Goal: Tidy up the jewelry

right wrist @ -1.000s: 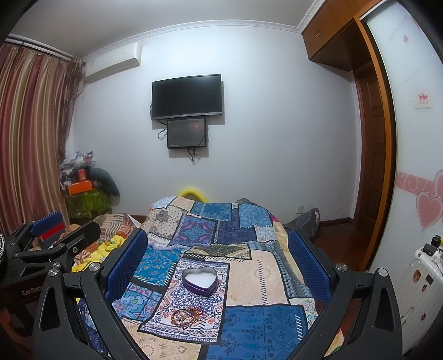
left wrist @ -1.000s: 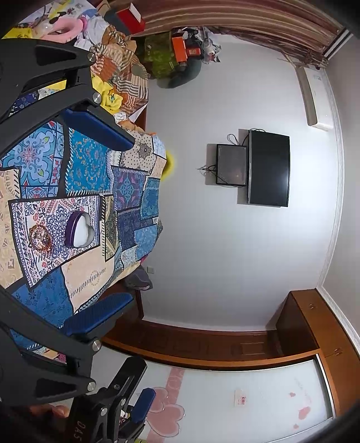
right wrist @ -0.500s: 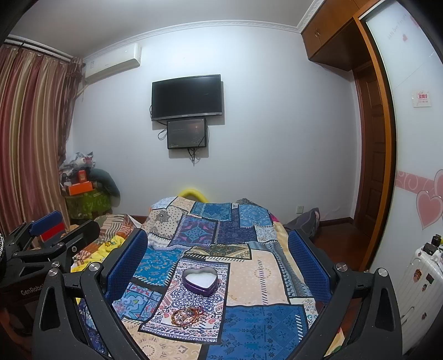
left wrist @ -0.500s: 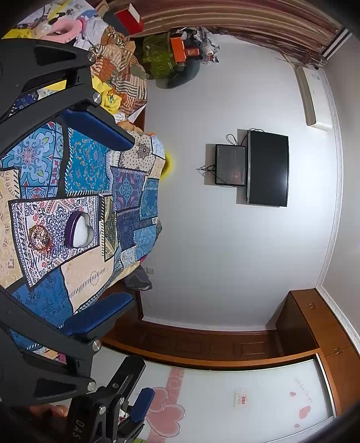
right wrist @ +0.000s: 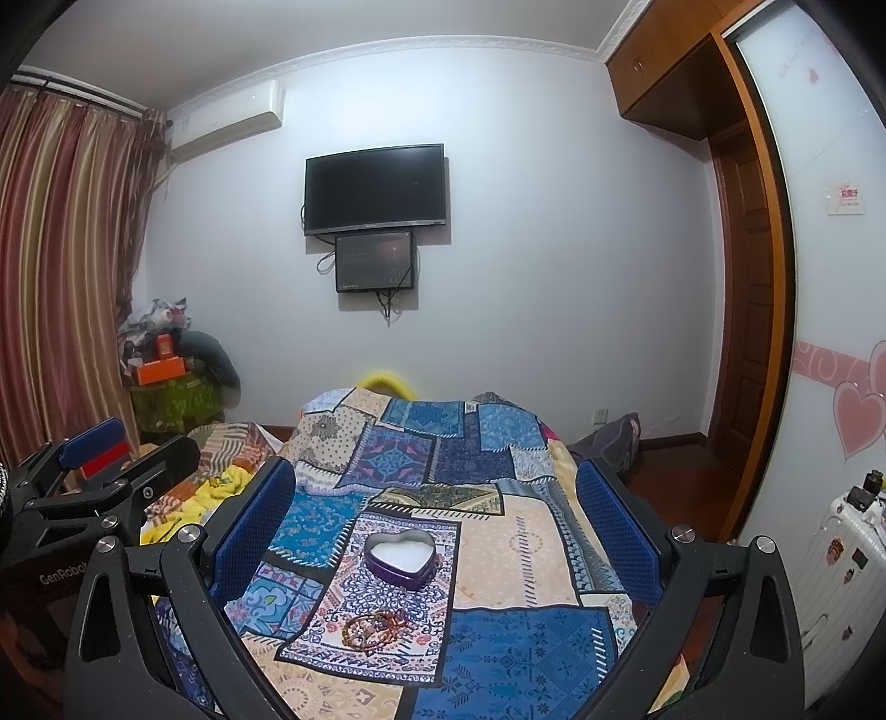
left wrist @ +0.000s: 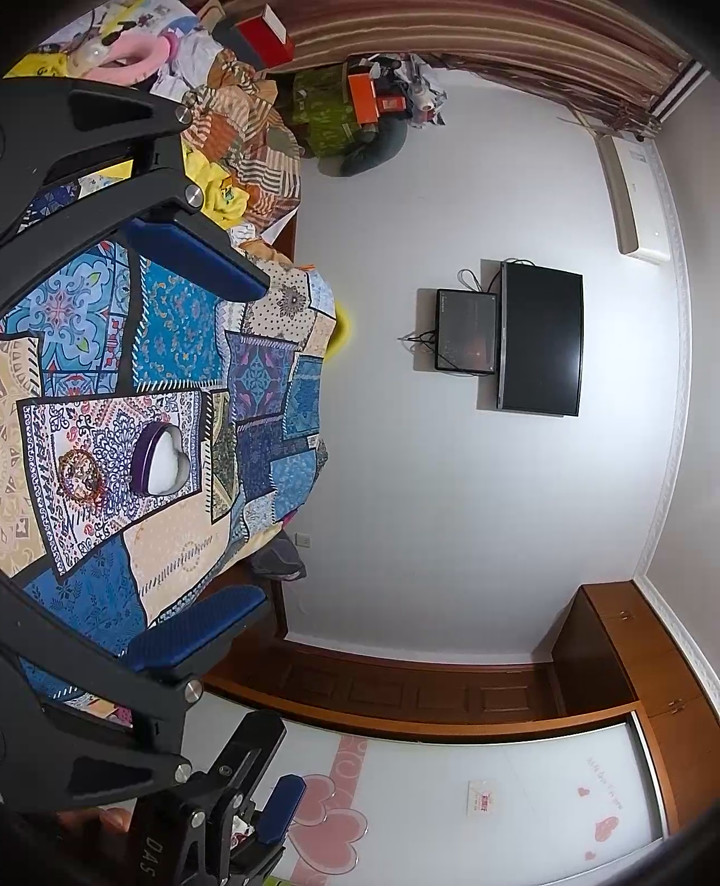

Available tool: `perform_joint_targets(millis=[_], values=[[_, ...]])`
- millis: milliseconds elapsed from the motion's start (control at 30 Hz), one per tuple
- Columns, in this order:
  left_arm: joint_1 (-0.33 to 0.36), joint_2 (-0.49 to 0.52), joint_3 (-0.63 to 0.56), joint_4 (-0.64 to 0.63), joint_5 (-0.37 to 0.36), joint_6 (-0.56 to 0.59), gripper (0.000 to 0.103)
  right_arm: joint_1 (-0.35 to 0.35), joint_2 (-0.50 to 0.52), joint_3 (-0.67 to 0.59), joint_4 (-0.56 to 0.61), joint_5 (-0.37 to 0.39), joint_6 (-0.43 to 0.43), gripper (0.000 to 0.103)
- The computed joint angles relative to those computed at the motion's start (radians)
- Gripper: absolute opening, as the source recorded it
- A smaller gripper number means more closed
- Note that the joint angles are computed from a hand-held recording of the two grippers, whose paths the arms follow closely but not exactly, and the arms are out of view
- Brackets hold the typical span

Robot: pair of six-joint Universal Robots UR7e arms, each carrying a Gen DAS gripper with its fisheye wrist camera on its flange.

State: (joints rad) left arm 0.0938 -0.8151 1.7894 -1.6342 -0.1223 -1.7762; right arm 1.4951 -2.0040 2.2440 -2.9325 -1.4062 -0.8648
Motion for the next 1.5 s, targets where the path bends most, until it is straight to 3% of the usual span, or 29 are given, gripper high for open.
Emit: perform_joint_targets(millis=[300, 433, 667, 833, 933, 1167, 1333, 1500], values=[[0.026, 0.002, 0.036, -0.182, -0.006, 0.142, 0.103, 0.004, 0.033, -0.006, -0.009, -0.027, 0.002, 0.101], [0.057, 0.005, 0.062, -0.324, -0.024, 0.246, 0.103, 0.000, 0.064, -0.012, -0.022, -0.053, -0.001, 0.101], [0.154, 0.003, 0.080, -0.403, -0.099, 0.285, 0.103, -0.010, 0.181, -0.038, -0.052, -0.172, -0.019, 0.101], [0.229, 0.020, 0.108, -0.565, -0.178, 0.384, 0.101, -0.019, 0.263, -0.065, -0.039, -0.260, -0.038, 0.101], [0.275, 0.040, 0.107, -0.616, -0.226, 0.438, 0.088, -0.023, 0.313, -0.086, -0.011, -0.308, -0.048, 0.101], [0.367, 0.100, 0.089, -0.860, -0.373, 0.707, 0.074, -0.048, 0.401, -0.142, 0.099, -0.351, -0.050, 0.100], [0.433, 0.155, 0.043, -1.047, -0.519, 0.923, 0.060, -0.061, 0.436, -0.165, 0.138, -0.365, -0.058, 0.090], [0.485, 0.212, -0.039, -1.069, -0.645, 1.064, 0.045, -0.071, 0.457, -0.181, 0.155, -0.371, -0.075, 0.077]])
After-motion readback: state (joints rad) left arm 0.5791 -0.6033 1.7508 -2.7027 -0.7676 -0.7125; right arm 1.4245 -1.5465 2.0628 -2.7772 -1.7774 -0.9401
